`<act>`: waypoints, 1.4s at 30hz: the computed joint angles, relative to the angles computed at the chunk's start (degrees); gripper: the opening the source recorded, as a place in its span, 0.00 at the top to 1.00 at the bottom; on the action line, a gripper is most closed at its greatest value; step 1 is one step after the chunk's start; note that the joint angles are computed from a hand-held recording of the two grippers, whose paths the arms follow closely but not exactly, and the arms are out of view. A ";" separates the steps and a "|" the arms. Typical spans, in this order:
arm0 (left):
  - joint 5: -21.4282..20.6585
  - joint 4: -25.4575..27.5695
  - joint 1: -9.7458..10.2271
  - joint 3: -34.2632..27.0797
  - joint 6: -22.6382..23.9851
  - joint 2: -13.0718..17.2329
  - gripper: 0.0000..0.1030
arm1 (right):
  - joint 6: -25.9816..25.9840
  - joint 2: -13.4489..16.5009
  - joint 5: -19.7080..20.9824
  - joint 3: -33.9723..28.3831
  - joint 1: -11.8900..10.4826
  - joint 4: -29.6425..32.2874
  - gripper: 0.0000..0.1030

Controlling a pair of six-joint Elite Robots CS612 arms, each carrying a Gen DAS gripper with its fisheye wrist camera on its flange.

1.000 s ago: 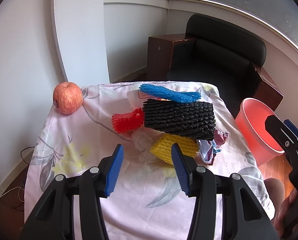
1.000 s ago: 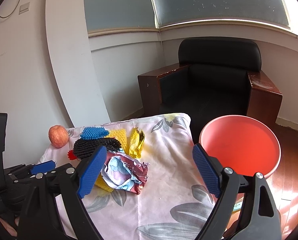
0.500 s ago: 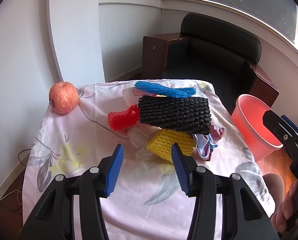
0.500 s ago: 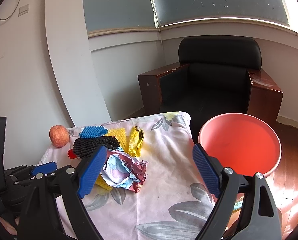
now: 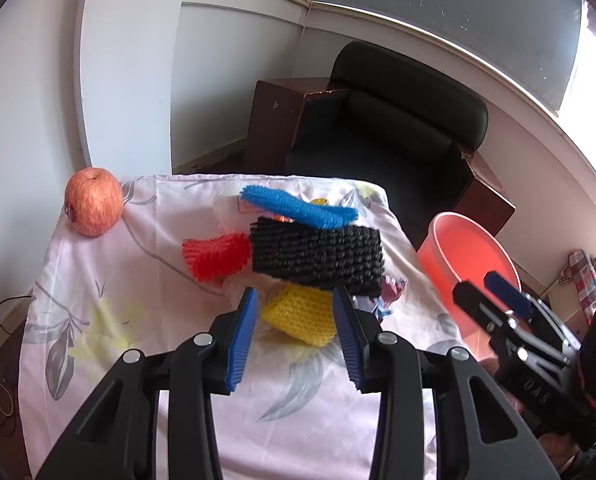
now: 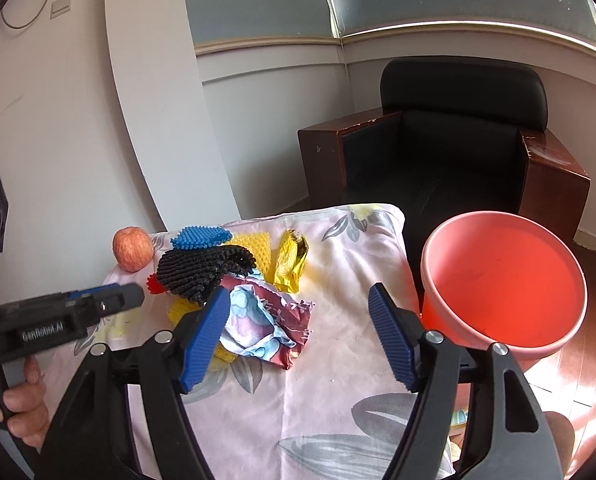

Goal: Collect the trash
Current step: 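Close the left gripper on the black foam sleeve and blue net, lift them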

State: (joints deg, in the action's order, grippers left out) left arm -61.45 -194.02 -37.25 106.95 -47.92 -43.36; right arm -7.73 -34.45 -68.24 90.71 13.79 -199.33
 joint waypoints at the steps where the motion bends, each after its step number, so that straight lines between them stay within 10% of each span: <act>1: -0.46 -0.35 0.34 -0.47 0.15 -0.03 0.64 | -0.11 0.03 0.60 -0.11 -0.06 0.35 0.31; 12: -1.63 7.15 2.85 -7.24 -1.50 1.51 0.69 | -3.84 0.56 6.03 -1.32 -0.28 3.09 0.35; 18: -3.56 9.26 3.44 -8.32 -2.84 2.38 0.96 | -5.51 0.58 8.27 -1.64 -0.25 4.93 0.35; 42: -2.92 2.24 2.66 -0.15 -5.66 0.99 0.97 | -15.82 2.20 13.77 -8.58 2.98 28.82 0.54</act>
State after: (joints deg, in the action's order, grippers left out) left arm -64.37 -191.79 -34.59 106.81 -53.58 -42.37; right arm -23.55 -32.25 -54.47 82.13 16.77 -170.51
